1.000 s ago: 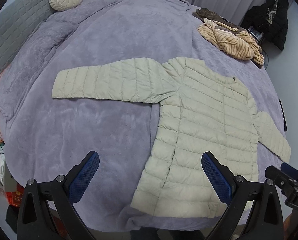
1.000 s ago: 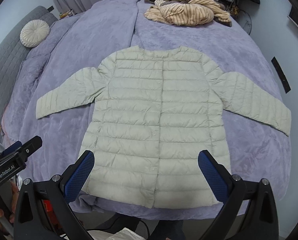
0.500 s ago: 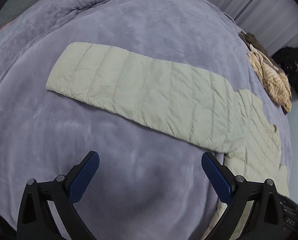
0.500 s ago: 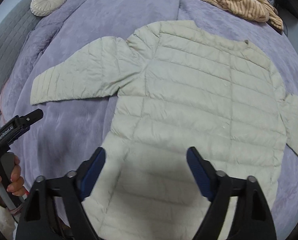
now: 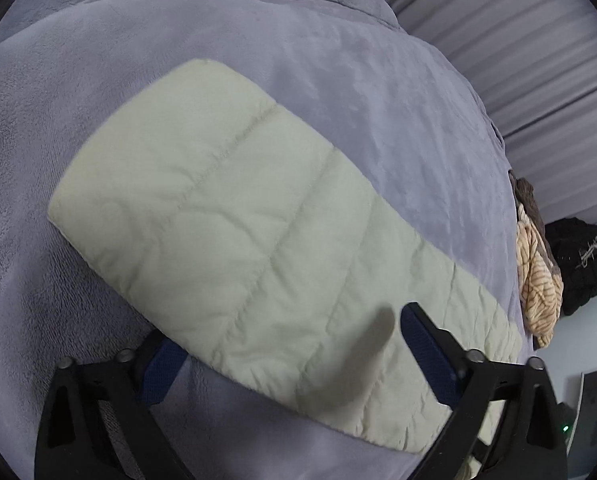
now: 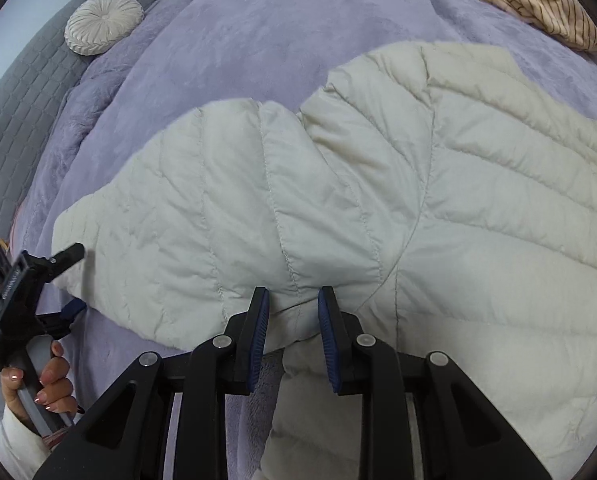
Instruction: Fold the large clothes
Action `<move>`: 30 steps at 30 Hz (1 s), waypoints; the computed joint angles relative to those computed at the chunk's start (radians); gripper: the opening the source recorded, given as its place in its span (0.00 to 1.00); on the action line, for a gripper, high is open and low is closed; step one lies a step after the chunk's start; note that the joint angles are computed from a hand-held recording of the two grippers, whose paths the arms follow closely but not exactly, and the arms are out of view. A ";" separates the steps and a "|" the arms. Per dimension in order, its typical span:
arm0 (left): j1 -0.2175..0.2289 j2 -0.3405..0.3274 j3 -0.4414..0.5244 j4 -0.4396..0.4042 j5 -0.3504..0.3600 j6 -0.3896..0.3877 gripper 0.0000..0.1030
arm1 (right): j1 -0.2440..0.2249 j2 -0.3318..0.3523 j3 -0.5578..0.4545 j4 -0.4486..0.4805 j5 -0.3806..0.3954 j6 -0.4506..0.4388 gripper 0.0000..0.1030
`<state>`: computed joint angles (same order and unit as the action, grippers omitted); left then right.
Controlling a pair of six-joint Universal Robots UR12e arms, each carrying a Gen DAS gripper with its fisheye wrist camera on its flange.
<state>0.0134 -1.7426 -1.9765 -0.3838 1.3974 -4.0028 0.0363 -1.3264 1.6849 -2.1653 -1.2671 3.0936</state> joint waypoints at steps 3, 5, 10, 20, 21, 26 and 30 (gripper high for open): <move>0.017 -0.019 0.015 0.044 -0.059 0.037 0.08 | 0.007 0.021 0.001 -0.002 -0.024 0.013 0.27; 0.014 -0.025 0.033 0.064 -0.069 0.064 0.08 | 0.007 0.029 0.002 -0.011 -0.018 0.016 0.27; -0.033 -0.019 0.096 0.119 -0.088 0.179 0.07 | -0.007 0.035 0.016 -0.037 0.030 0.036 0.26; -0.183 -0.057 0.289 0.105 -0.230 0.374 0.07 | -0.057 0.015 0.043 -0.040 0.157 0.020 0.26; -0.204 -0.070 0.313 0.087 -0.238 0.399 0.07 | -0.072 0.011 0.042 -0.029 0.196 0.030 0.26; -0.305 -0.147 0.425 -0.031 -0.239 0.509 0.07 | -0.185 -0.081 0.123 -0.174 0.192 0.134 0.26; -0.381 -0.215 0.499 -0.188 -0.157 0.586 0.07 | -0.282 -0.122 0.153 -0.162 0.136 0.141 0.26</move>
